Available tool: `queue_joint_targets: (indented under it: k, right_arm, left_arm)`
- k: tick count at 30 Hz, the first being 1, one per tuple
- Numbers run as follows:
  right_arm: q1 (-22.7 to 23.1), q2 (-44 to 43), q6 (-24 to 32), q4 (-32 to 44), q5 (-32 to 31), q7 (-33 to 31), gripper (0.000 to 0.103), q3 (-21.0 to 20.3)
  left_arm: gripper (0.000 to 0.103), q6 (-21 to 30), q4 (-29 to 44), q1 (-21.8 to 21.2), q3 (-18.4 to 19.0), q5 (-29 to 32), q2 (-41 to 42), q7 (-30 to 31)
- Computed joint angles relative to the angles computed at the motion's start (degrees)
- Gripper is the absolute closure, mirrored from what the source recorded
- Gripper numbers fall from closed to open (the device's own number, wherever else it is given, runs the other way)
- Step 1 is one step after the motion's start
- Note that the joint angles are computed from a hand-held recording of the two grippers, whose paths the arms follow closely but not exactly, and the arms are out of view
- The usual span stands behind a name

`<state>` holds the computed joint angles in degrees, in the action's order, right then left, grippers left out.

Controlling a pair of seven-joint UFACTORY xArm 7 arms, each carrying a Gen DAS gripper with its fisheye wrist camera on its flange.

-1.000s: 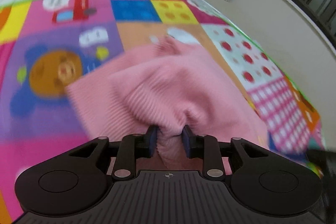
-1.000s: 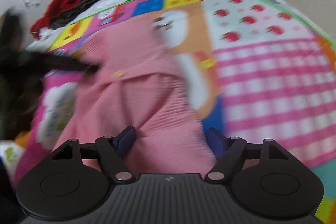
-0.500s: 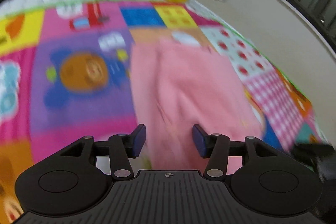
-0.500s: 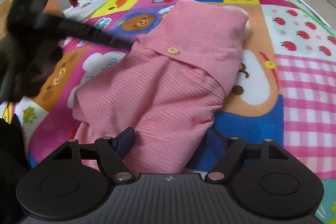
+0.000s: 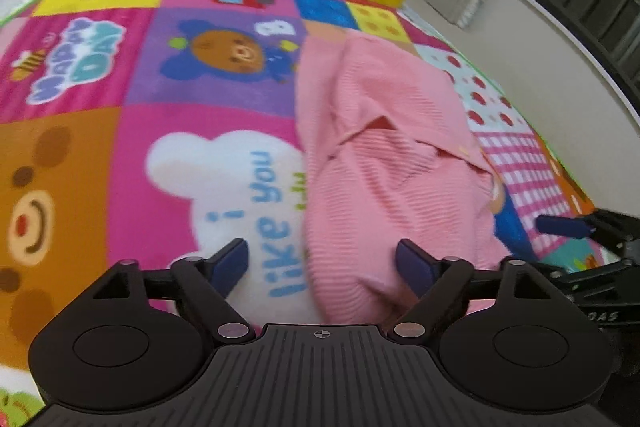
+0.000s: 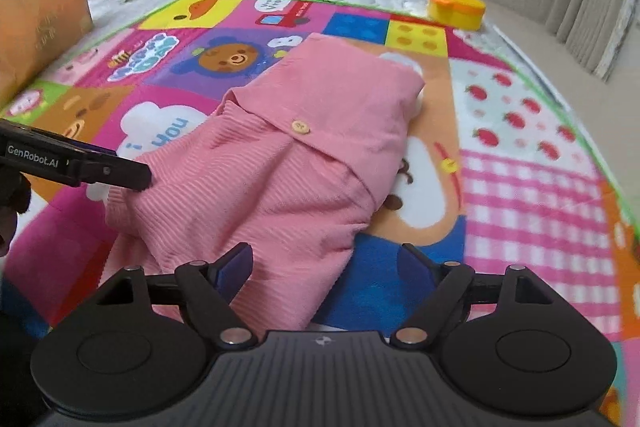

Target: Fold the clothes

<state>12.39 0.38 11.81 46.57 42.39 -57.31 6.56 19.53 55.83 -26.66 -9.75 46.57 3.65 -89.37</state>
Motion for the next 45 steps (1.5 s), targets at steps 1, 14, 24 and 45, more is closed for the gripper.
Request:
queue_joint_targets:
  k: [1,14,24,45]
  right_arm:
    - [0.1,-0.5,-0.4,-0.4,-1.9,1.6,0.023,0.1]
    - [1.7,-1.1,13.0,3.2,10.3,-9.2,0.022,-1.1]
    - [-1.9,0.8,22.3,5.5,21.8,-21.0,0.022,-1.6]
    - [-5.7,1.1,26.8,5.1,30.3,-28.1,0.020,-2.4]
  left_arm:
    - [0.012,1.2,-0.1,-0.2,0.0,1.2,-0.3,-0.4]
    - [0.008,-1.3,-3.4,2.2,-0.4,1.4,-2.0,-1.4]
    - [0.008,0.1,-0.6,0.2,-1.1,-6.7,0.1,9.4]
    - [0.052,15.7,12.8,-5.9,-0.3,-8.6,7.9,26.6]
